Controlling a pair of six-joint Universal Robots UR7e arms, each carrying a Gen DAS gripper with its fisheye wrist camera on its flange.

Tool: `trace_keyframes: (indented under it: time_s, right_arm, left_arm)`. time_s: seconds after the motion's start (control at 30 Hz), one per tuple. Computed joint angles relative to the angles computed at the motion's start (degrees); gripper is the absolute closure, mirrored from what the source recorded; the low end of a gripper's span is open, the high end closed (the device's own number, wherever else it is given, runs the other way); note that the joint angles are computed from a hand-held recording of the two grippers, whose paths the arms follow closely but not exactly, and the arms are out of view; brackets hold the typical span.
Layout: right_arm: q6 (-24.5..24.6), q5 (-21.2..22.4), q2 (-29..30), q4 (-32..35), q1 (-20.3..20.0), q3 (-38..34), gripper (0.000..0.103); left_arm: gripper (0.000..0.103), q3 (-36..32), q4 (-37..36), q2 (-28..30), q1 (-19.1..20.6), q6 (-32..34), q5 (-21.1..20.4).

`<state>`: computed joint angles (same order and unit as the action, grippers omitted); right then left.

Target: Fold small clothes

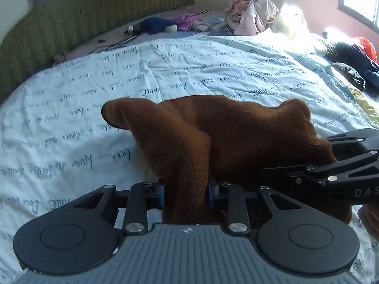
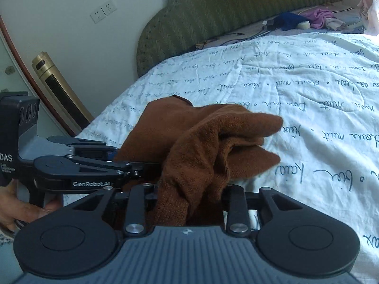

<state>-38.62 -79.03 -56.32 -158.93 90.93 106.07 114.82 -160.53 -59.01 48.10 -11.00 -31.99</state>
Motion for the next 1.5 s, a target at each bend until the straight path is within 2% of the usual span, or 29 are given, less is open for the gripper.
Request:
trace_keyframes:
  time_s: [0.1,0.2,0.27,0.3,0.33,0.4,0.43,0.47,0.5,0.57,0.6,0.63,0.67,0.7,0.73,0.77,0.83,0.97,1.0,1.07,1.1,1.13,1.17,1.2,1.27,1.4,1.43,1.47,1.5]
  right_arm:
    - [3.49,2.55,0.72,-1.84,0.63,-0.07,0.072]
    - [6.05,2.24,2.34,-3.64,1.35,-0.27,0.072]
    - [6.87,0.69,4.49,-3.55,1.33,-1.03,0.059]
    - [6.43,-1.2,5.75,-3.59,1.57,-1.47,0.035]
    - [6.22,-3.26,6.44,-4.22,1.85,-1.44,0.02]
    - [5.78,-4.96,5.94,-7.19,1.53,0.81,0.019]
    - [5.33,-4.17,4.71,-6.67,0.79,1.98,0.019]
    - [5.6,-3.3,3.43,-6.48,0.02,3.23,0.018]
    - [5.99,-2.34,1.94,-6.85,-0.94,4.83,0.014]
    - [5.06,0.15,-0.54,-5.93,-2.82,7.24,0.01]
    - [4.31,2.08,-1.57,-4.51,-3.88,8.16,0.01]
    - [3.68,3.54,-2.24,-2.87,-4.71,8.68,0.01]
    - [2.75,4.09,-2.34,-1.33,-5.07,8.91,0.01]
    - [1.76,3.61,-1.87,-1.72,-4.91,9.21,0.015]
    - [1.26,2.65,-1.22,-3.51,-4.42,9.59,0.054]
    - [2.6,0.83,-0.46,-3.88,-3.59,8.96,0.085]
    - [6.71,1.16,-0.28,-2.66,-2.71,7.95,0.089]
    - [6.17,4.38,-4.07,-1.73,-0.55,10.82,0.089]
    - [6.36,3.43,-4.16,-2.97,0.03,11.44,0.086]
    - [3.98,-3.07,-2.4,-5.74,1.62,11.42,0.066]
    - [4.7,-6.02,-1.02,-4.11,1.8,10.19,0.035]
    - [6.59,-6.56,-0.63,-4.87,1.45,9.85,0.026]
    - [7.68,-4.7,-1.04,-5.81,0.56,10.33,0.025]
    - [9.17,-3.47,-1.47,-5.61,-0.06,10.23,0.021]
    - [12.53,-0.77,-1.45,-8.61,-1.3,9.84,0.017]
    - [20.86,2.22,2.83,-10.48,-2.4,4.01,0.017]
    - [22.52,1.43,3.88,-10.37,-2.23,2.62,0.019]
    - [23.44,1.63,5.04,-9.83,-2.33,1.09,0.027]
    - [22.77,2.38,5.86,-10.28,-2.43,0.4,0.081]
  left_arm:
    - [0.07,-1.53,6.97,-3.73,0.87,-4.1,-1.94]
    - [0.068,-1.92,13.12,-8.17,4.61,-12.74,-8.42]
    - [0.066,-0.53,13.54,-10.21,8.38,-18.39,-12.65]
    - [0.055,0.84,12.3,-11.22,9.85,-19.45,-14.64]
    - [0.05,2.73,9.71,-12.6,10.99,-20.14,-17.09]
    - [0.036,7.57,3.26,-16.66,12.42,-22.88,-23.12]
    - [0.031,9.91,1.0,-18.48,12.31,-23.65,-24.81]
    - [0.017,11.85,-0.48,-19.7,11.89,-23.83,-25.52]
    - [0.011,13.36,-1.42,-20.59,11.61,-24.47,-26.3]
    - [0.015,16.1,-4.0,-21.39,11.42,-26.62,-28.6]
    - [0.031,17.1,-5.21,-21.38,11.2,-26.82,-29.1]
    - [0.048,17.72,-5.5,-21.2,10.63,-26.78,-28.54]
    - [0.078,17.36,-4.19,-20.52,10.45,-25.72,-28.99]
    - [0.079,17.31,-4.01,-19.96,10.08,-25.31,-28.33]
    - [0.079,16.95,-2.97,-19.79,9.72,-25.23,-27.29]
    - [0.082,16.29,-1.32,-20.03,9.59,-25.17,-26.97]
    - [0.084,15.33,1.95,-21.52,8.79,-25.84,-25.78]
    - [0.084,15.36,8.51,-26.44,6.82,-26.09,-24.11]
    - [0.081,15.82,9.42,-26.83,6.75,-26.09,-23.78]
    - [0.076,16.85,11.75,-26.82,7.35,-28.33,-22.45]
    - [0.066,17.49,11.06,-26.86,7.9,-28.21,-23.22]
    - [0.065,18.68,9.98,-27.71,7.38,-29.22,-22.65]
    - [0.052,19.07,11.27,-28.55,6.19,-30.89,-21.16]
    - [0.028,19.41,13.01,-29.42,4.15,-32.03,-18.27]
    - [0.0,21.15,12.37,-29.91,-0.49,-32.15,-11.12]
    - [0.0,19.86,14.39,-25.41,-4.05,-32.89,-5.14]
    - [0.0,19.41,14.33,-23.92,-4.23,-32.26,-4.29]
    - [0.0,18.89,13.81,-21.78,-4.26,-31.5,-3.17]
    - [0.0,18.55,14.02,-20.45,-4.03,-31.83,-2.23]
